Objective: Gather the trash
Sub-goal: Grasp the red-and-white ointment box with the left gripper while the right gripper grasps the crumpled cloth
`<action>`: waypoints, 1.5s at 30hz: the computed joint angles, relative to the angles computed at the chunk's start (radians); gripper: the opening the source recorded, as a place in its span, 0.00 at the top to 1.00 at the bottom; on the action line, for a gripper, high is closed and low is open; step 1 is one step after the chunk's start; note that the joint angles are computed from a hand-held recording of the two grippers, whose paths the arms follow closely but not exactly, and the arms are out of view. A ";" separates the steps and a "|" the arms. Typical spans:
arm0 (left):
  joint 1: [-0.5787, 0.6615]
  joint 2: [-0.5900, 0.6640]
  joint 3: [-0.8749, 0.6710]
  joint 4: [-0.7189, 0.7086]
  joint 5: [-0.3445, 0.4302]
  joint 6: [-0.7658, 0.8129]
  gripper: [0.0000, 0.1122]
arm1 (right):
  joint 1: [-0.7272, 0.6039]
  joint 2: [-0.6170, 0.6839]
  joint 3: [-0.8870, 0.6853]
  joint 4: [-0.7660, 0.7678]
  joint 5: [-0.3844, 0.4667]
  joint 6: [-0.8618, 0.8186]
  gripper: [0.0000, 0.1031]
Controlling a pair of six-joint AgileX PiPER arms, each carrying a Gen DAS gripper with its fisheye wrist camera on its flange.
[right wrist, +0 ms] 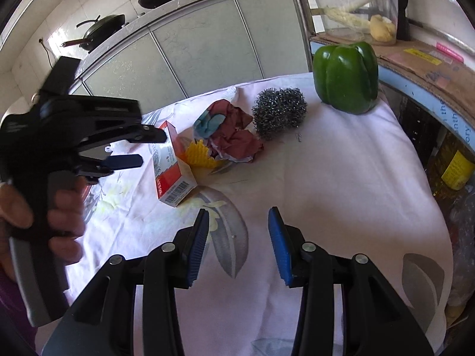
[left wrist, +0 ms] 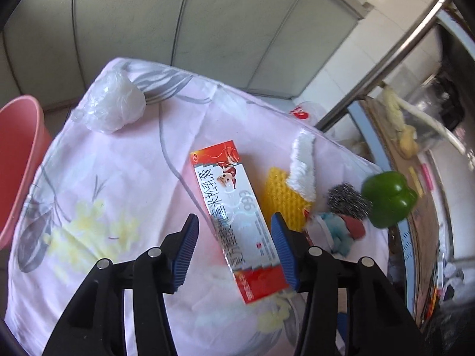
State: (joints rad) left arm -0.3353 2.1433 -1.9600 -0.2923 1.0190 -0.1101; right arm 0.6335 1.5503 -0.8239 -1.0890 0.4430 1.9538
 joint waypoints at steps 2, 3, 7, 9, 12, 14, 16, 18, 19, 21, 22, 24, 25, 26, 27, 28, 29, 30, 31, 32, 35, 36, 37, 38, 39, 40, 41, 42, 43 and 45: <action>-0.012 0.037 -0.052 0.022 0.024 -0.034 0.56 | -0.006 -0.005 0.008 -0.009 -0.011 0.010 0.59; -0.018 0.046 -0.064 0.036 0.027 -0.048 0.56 | -0.008 -0.008 0.011 -0.015 -0.013 0.015 0.59; -0.042 0.085 -0.114 0.074 0.046 -0.089 0.56 | -0.022 -0.014 0.016 -0.026 -0.020 0.020 0.59; -0.047 0.086 -0.105 0.090 0.035 -0.097 0.56 | -0.032 -0.013 0.015 -0.027 -0.030 0.019 0.59; -0.046 0.071 -0.063 0.090 0.005 -0.079 0.58 | -0.058 -0.005 0.007 -0.024 -0.065 0.012 0.59; -0.044 0.047 -0.020 0.089 -0.029 -0.063 0.59 | -0.071 -0.002 -0.002 -0.025 -0.081 0.005 0.59; -0.039 0.013 0.040 0.089 -0.065 -0.039 0.61 | -0.077 -0.001 -0.014 -0.036 -0.087 0.004 0.59; -0.025 -0.018 0.093 0.068 -0.092 -0.001 0.62 | -0.089 0.005 -0.033 -0.053 -0.096 0.002 0.51; -0.017 -0.040 0.126 0.055 -0.108 0.027 0.62 | -0.091 0.007 -0.041 -0.070 -0.097 0.015 0.46; -0.009 -0.077 0.183 0.050 -0.141 0.065 0.62 | -0.102 0.021 -0.074 -0.056 -0.101 -0.020 0.44; -0.003 -0.107 0.229 0.046 -0.169 0.099 0.62 | -0.107 0.027 -0.089 -0.040 -0.102 -0.045 0.44; 0.011 -0.152 0.297 0.029 -0.206 0.153 0.62 | -0.120 0.056 -0.142 0.021 -0.094 -0.136 0.44; 0.018 -0.167 0.320 0.020 -0.217 0.173 0.62 | -0.126 0.068 -0.159 0.042 -0.094 -0.166 0.43; 0.026 -0.187 0.350 0.005 -0.229 0.200 0.62 | -0.133 0.079 -0.176 0.061 -0.097 -0.195 0.43; 0.037 -0.208 0.380 -0.009 -0.241 0.231 0.62 | -0.140 0.096 -0.200 0.092 -0.097 -0.237 0.43; 0.044 -0.223 0.403 -0.017 -0.250 0.252 0.62 | -0.146 0.111 -0.220 0.117 -0.096 -0.273 0.43; 0.052 -0.242 0.431 -0.025 -0.263 0.276 0.62 | -0.151 0.127 -0.240 0.138 -0.094 -0.309 0.43; 0.052 -0.253 0.446 -0.025 -0.273 0.284 0.62 | -0.152 0.145 -0.262 0.159 -0.083 -0.344 0.43; 0.061 -0.272 0.474 -0.029 -0.286 0.305 0.62 | -0.153 0.155 -0.276 0.175 -0.074 -0.366 0.43; 0.066 -0.283 0.492 -0.034 -0.295 0.321 0.62 | -0.157 0.176 -0.302 0.208 -0.061 -0.411 0.43; 0.086 -0.314 0.539 -0.061 -0.317 0.372 0.62 | -0.161 0.217 -0.344 0.239 -0.032 -0.458 0.43; 0.093 -0.322 0.552 -0.071 -0.321 0.387 0.62 | -0.158 0.226 -0.353 0.231 -0.020 -0.456 0.43; 0.097 -0.323 0.556 -0.077 -0.324 0.396 0.62 | -0.152 0.232 -0.359 0.208 -0.004 -0.438 0.43; 0.103 -0.327 0.563 -0.086 -0.326 0.408 0.62 | -0.145 0.236 -0.363 0.189 0.013 -0.423 0.43; 0.109 -0.332 0.569 -0.095 -0.329 0.420 0.62 | -0.141 0.240 -0.367 0.180 0.027 -0.420 0.43; 0.114 -0.336 0.576 -0.103 -0.331 0.431 0.62 | -0.140 0.240 -0.365 0.175 0.030 -0.417 0.43; 0.119 -0.338 0.581 -0.110 -0.333 0.440 0.62 | -0.136 0.237 -0.357 0.146 0.033 -0.386 0.44; 0.127 -0.343 0.587 -0.120 -0.335 0.452 0.62 | -0.133 0.232 -0.347 0.122 0.040 -0.355 0.52; 0.131 -0.346 0.591 -0.128 -0.335 0.459 0.62 | -0.134 0.229 -0.342 0.122 0.041 -0.351 0.57; 0.144 -0.351 0.597 -0.147 -0.332 0.479 0.62 | -0.133 0.214 -0.321 0.104 0.035 -0.320 0.61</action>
